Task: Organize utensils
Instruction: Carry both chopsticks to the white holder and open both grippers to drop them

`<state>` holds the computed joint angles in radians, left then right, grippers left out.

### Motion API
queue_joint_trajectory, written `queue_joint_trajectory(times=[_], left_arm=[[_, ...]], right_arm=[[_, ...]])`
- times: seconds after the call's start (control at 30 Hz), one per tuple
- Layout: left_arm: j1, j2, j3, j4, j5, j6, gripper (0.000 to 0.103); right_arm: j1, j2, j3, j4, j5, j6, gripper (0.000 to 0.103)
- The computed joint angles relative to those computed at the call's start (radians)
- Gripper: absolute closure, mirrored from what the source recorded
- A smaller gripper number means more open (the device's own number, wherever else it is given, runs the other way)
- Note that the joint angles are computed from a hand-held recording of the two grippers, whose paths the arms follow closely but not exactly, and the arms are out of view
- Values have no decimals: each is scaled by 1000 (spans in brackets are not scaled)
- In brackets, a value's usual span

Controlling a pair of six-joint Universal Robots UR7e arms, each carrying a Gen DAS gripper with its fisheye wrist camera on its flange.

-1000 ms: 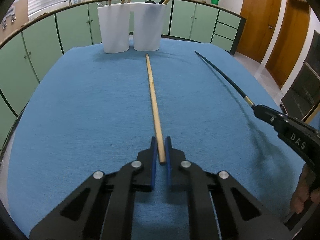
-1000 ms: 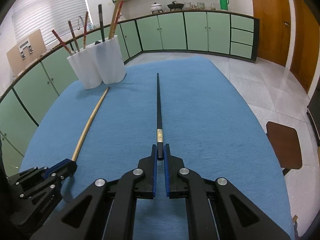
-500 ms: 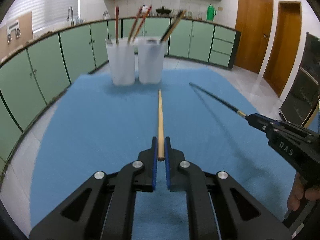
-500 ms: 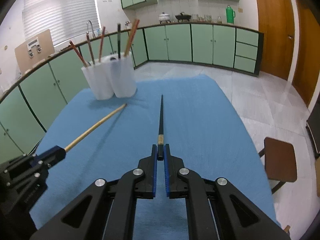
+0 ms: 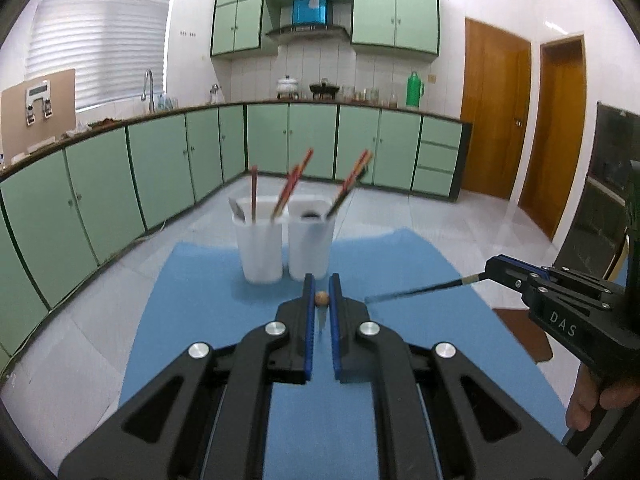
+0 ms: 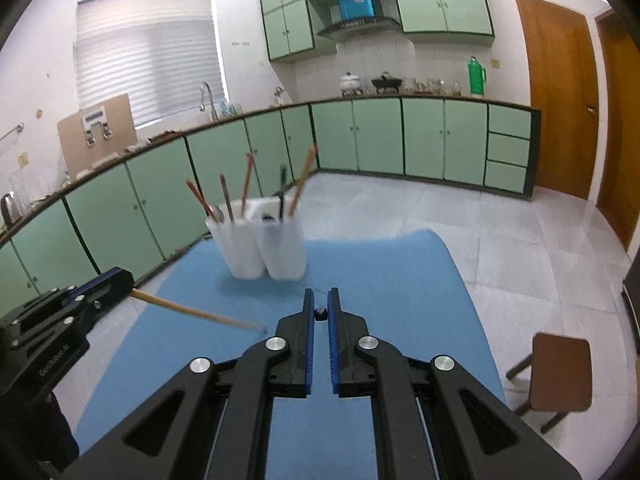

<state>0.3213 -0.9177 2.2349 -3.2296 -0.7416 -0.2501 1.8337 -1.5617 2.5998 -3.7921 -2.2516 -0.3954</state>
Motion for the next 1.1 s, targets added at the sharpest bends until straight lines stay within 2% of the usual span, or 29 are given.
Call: queue_joint_trajectory(times=[0.17,0.63,0.8,1.1], left_arm=[[4,-17,-21,-29,-5,40,97],[26,-71,-59,-77,-34,139,97],[26,-72,-85,-122,-21,199,97],[36,-59,-197,-241,18,387,97]], right_arm=[[33,-29,-49,102,13,24,97],[49,-108,-163,374,141,79,97],[67,-106,-217,404,158,58,97],[134,-9,-367,359,124,-65,97]])
